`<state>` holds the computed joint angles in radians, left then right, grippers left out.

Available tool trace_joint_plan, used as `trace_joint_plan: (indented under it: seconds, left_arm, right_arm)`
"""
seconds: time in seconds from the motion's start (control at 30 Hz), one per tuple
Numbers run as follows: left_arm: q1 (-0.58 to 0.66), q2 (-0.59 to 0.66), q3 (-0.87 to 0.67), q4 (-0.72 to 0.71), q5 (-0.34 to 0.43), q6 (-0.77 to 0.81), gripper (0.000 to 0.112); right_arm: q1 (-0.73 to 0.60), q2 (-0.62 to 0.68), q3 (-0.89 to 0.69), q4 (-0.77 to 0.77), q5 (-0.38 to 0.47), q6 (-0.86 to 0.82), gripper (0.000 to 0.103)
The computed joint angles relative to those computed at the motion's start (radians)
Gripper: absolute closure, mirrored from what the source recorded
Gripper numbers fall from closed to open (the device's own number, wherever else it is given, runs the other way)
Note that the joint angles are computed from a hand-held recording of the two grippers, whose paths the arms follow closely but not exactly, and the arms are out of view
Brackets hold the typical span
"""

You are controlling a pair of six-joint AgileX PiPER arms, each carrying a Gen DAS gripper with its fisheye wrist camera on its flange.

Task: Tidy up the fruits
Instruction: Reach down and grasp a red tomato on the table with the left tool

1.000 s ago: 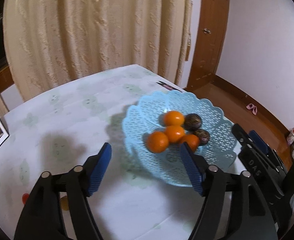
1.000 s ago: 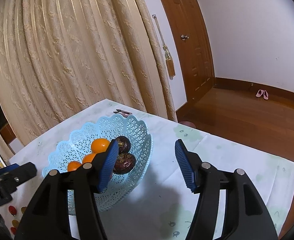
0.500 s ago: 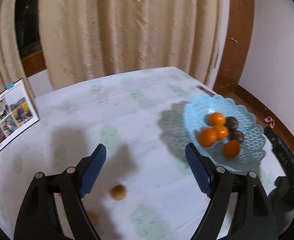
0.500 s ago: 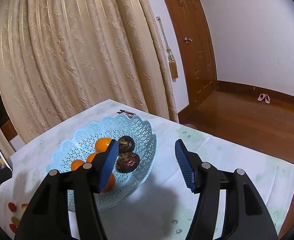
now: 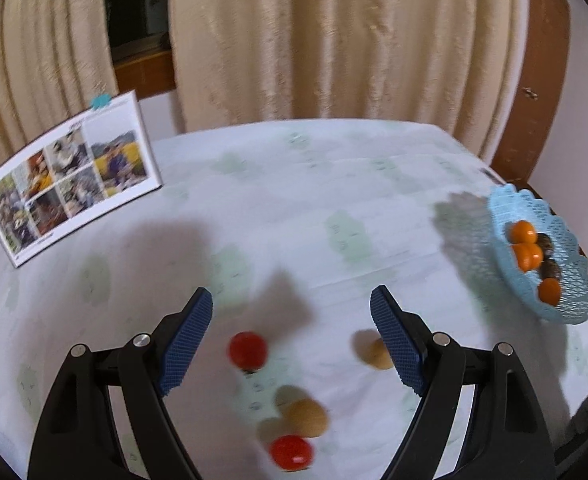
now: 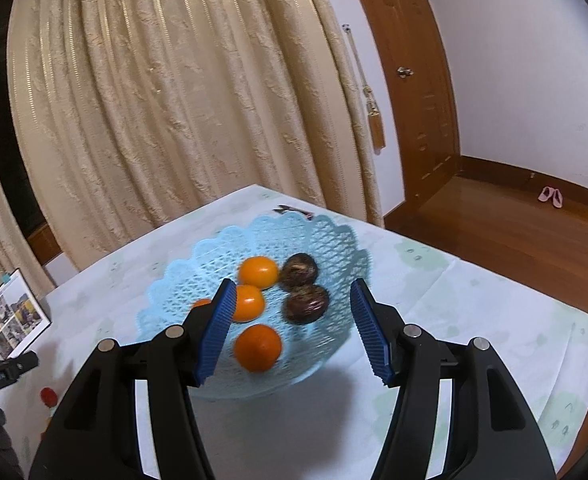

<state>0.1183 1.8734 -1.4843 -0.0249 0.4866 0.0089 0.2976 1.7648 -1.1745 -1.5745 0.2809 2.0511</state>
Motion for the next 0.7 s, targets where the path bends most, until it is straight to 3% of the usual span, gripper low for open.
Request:
trace_joint_plan:
  seconds: [0.27,0.7]
  left_arm:
    - [0.051,0.033,0.020,-0.046,0.001,0.045,0.036]
    - [0.082,0.108,0.011,-0.084,0.005,0.094,0.069]
  right_arm:
    - [0.062,0.010,-0.046,0.179,-0.014,-0.208,0.042]
    - [0.151,0.067,-0.151,0.502,-0.025,-0.593,0.042]
